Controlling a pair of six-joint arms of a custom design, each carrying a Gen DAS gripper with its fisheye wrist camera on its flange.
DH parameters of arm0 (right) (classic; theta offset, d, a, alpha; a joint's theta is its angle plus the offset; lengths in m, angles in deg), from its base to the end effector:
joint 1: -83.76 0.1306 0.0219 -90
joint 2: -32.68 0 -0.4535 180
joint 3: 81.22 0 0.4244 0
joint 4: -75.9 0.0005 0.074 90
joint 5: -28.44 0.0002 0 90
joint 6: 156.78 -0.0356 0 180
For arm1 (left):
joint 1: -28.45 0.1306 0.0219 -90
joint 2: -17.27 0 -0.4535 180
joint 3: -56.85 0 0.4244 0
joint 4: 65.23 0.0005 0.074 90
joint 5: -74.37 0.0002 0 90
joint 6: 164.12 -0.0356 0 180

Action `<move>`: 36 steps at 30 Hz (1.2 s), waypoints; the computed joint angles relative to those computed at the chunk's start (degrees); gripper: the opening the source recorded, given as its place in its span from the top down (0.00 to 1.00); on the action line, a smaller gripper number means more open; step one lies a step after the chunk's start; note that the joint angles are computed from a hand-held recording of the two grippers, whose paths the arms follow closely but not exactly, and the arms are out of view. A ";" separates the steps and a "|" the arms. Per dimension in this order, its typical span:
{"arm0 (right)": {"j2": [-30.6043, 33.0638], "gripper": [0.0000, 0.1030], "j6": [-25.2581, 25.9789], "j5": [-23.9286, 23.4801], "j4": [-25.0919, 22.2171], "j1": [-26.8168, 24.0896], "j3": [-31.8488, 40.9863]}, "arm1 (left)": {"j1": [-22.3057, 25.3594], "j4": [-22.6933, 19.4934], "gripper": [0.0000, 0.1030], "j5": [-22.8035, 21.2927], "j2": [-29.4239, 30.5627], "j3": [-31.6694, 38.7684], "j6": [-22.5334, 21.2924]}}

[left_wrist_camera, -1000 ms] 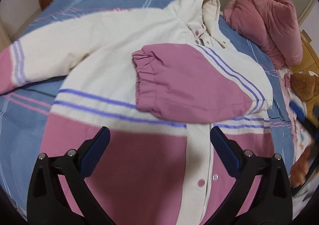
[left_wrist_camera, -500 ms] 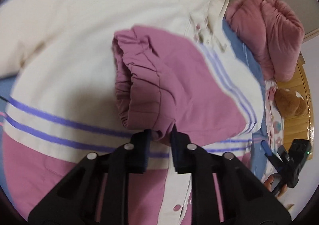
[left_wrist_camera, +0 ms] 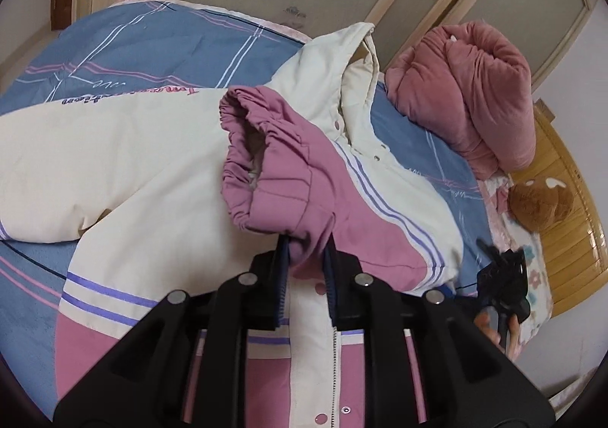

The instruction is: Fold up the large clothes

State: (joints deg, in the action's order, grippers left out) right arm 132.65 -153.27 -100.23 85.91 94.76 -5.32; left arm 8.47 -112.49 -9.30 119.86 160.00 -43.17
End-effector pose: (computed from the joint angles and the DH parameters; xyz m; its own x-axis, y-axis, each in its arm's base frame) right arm 0.5717 0.1333 0.3792 -0.7572 0.6467 0.0921 0.1925 0.0861 0.9775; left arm 0.5812 -0.2160 0.4976 -0.7978 -0.2538 -0.5469 0.0004 0.9068 -0.4215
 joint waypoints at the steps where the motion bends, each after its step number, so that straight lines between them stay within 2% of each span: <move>1: -1.42 0.18 -1.43 4.43 2.08 -0.63 -1.94 | -0.10 -0.06 0.83 0.04 0.11 0.04 -0.08; 2: -2.81 0.19 -1.20 7.70 2.75 -1.17 -3.20 | -0.12 -0.09 0.83 0.00 0.19 0.10 -0.17; 3: -4.35 0.28 -0.47 10.09 5.43 -1.99 -4.82 | -0.11 0.31 0.81 1.55 0.51 0.24 -0.24; 4: -5.87 0.34 1.96 11.94 5.46 -2.66 -5.68 | -0.10 1.00 0.80 4.06 1.16 0.63 0.20; 6: -7.55 0.34 6.20 14.17 2.03 -2.98 -5.96 | -0.24 1.75 0.80 6.82 2.10 0.97 1.14; 8: -7.63 0.34 12.53 14.71 -6.37 -2.52 -4.11 | -1.64 -1.07 0.80 1.98 4.10 3.34 -0.62; 9: -7.32 0.34 14.33 14.37 -9.49 -2.29 -3.32 | -2.32 -2.63 0.80 -1.43 5.43 4.69 -1.57; 10: -6.99 0.34 15.48 13.65 -11.79 -2.08 -2.80 | -2.41 -2.87 0.80 -2.74 6.01 4.95 -1.72; 13: -6.05 0.33 20.70 11.59 -18.49 -1.89 -0.75 | -1.83 -5.21 0.77 -4.08 8.38 5.90 -0.93; 16: -4.93 0.33 26.40 9.91 -27.84 -1.22 2.43 | -0.84 -8.95 0.72 -3.81 10.52 6.21 -0.31; 20: -4.79 0.32 32.71 12.58 -34.28 -0.58 4.76 | 0.65 -7.07 0.69 -0.85 10.98 4.22 1.70; 22: -4.73 0.32 33.45 12.69 -37.44 -0.57 5.62 | 0.79 -6.74 0.69 -2.44 11.43 5.01 1.90; 25: -5.80 0.32 33.84 11.91 -38.31 -0.06 5.89 | 0.05 -7.11 0.69 -6.59 11.91 6.40 0.70; 27: -7.40 0.32 40.26 17.94 -40.73 1.92 7.21 | -0.16 -7.07 0.69 -6.91 11.83 6.22 0.23; 28: -7.37 0.32 45.32 22.28 -42.34 3.65 9.29 | -0.36 -6.99 0.68 -7.06 11.77 6.10 0.06; 31: -4.41 0.33 54.07 27.04 -46.56 6.29 14.61 | -0.51 -6.61 0.65 -6.89 11.53 5.26 -0.46; 36: 4.89 0.33 57.80 31.42 -55.73 7.24 23.22 | -1.56 -7.64 0.56 -9.05 12.35 6.24 -2.72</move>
State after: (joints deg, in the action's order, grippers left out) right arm 137.55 -95.47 -68.81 30.18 101.99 17.90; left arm 6.91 -120.13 -18.36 132.21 166.25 -45.89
